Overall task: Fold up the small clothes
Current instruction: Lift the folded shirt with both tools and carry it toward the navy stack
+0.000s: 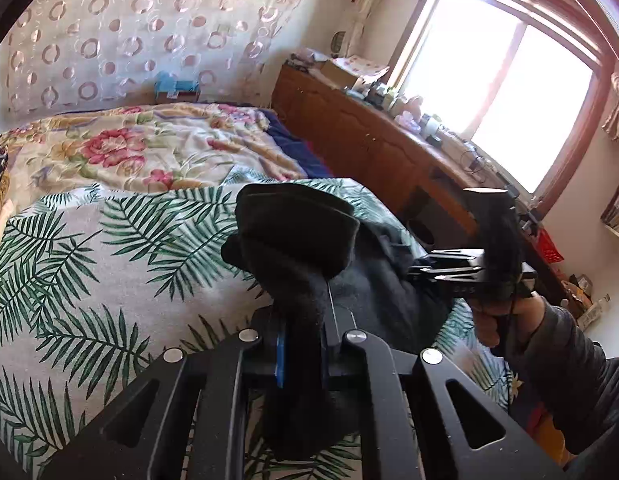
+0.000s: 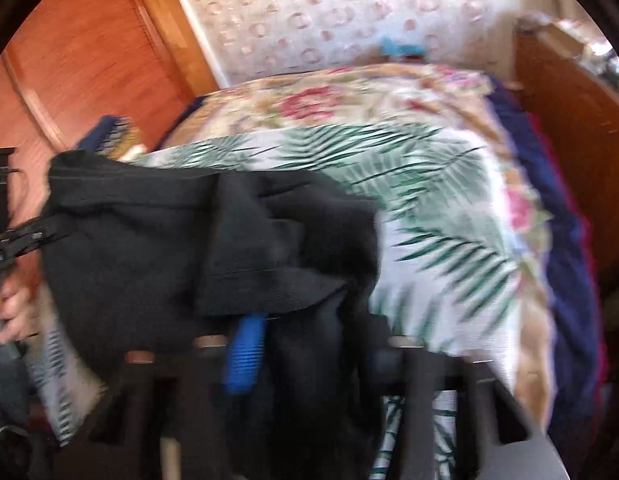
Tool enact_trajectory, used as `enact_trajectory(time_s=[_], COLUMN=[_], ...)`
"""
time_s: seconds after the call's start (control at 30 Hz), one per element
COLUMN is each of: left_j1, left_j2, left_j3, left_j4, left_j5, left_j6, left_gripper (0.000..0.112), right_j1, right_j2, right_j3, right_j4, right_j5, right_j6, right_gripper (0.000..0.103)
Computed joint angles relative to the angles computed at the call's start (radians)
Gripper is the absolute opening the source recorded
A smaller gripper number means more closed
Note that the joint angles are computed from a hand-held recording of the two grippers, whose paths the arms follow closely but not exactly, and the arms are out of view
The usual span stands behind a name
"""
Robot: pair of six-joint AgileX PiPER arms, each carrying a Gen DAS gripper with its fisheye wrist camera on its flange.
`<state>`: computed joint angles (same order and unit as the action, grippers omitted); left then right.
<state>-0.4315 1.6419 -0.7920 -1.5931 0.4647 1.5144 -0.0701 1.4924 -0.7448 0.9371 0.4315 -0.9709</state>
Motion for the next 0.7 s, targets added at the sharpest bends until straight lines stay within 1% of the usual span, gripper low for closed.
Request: enact_trajectory(time_s=[0.03, 0.07, 0.1, 0.2, 0.27, 0.3, 0.37, 0.4, 0.5, 0.57, 0.6, 0.7], left_j1=[0.002, 0.003, 0.008, 0.055, 0.113, 0.165, 0.28, 0.36, 0.576, 0.735, 0.789, 0.968], left_j2=[-0.02, -0.044, -0.063, -0.171, -0.247, -0.285, -0.356, -0.399, -0.477, -0.492, -0.489, -0.462], left_j3=[0.015, 0.031, 0.044, 0.119, 0.155, 0.167, 0.179, 0.182, 0.176, 0.159, 0.153, 0.136], left_j4=[-0.012, -0.016, -0.021, -0.031, 0.011, 0.051, 0.129, 0.174, 0.244, 0.258, 0.258, 0.237], left_j5=[0.009, 0.011, 0.013, 0.027, 0.041, 0.071, 0.131, 0.174, 0.288, 0.378, 0.407, 0.49], left_j6=[0.017, 0.026, 0.035, 0.061, 0.038, 0.015, -0.035, -0.058, -0.068, -0.045, -0.032, 0.026], left_gripper=[0.013, 0.013, 0.013, 0.012, 0.012, 0.012, 0.012, 0.012, 0.012, 0.012, 0.012, 0.012], right_j1=[0.015, 0.033, 0.053, 0.119, 0.181, 0.218, 0.311, 0.348, 0.453, 0.52, 0.545, 0.628], right_j2=[-0.011, -0.023, -0.038, -0.087, -0.097, -0.097, -0.076, -0.059, 0.023, 0.101, 0.138, 0.273], right_j3=[0.003, 0.007, 0.012, 0.016, -0.019, -0.041, -0.106, -0.141, -0.278, -0.398, -0.457, -0.688], right_j4=[-0.018, -0.037, -0.056, -0.034, -0.061, -0.09, -0.214, -0.238, -0.314, -0.394, -0.436, -0.655], right_j5=[-0.01, -0.031, -0.052, -0.094, -0.093, -0.105, -0.143, -0.153, -0.173, -0.178, -0.171, -0.125], right_j6=[0.005, 0.022, 0.044, 0.036, 0.06, 0.092, 0.233, 0.262, 0.352, 0.431, 0.469, 0.652], right_gripper=[0.019, 0.018, 0.017, 0.016, 0.015, 0.015, 0.015, 0.015, 0.015, 0.015, 0.015, 0.015])
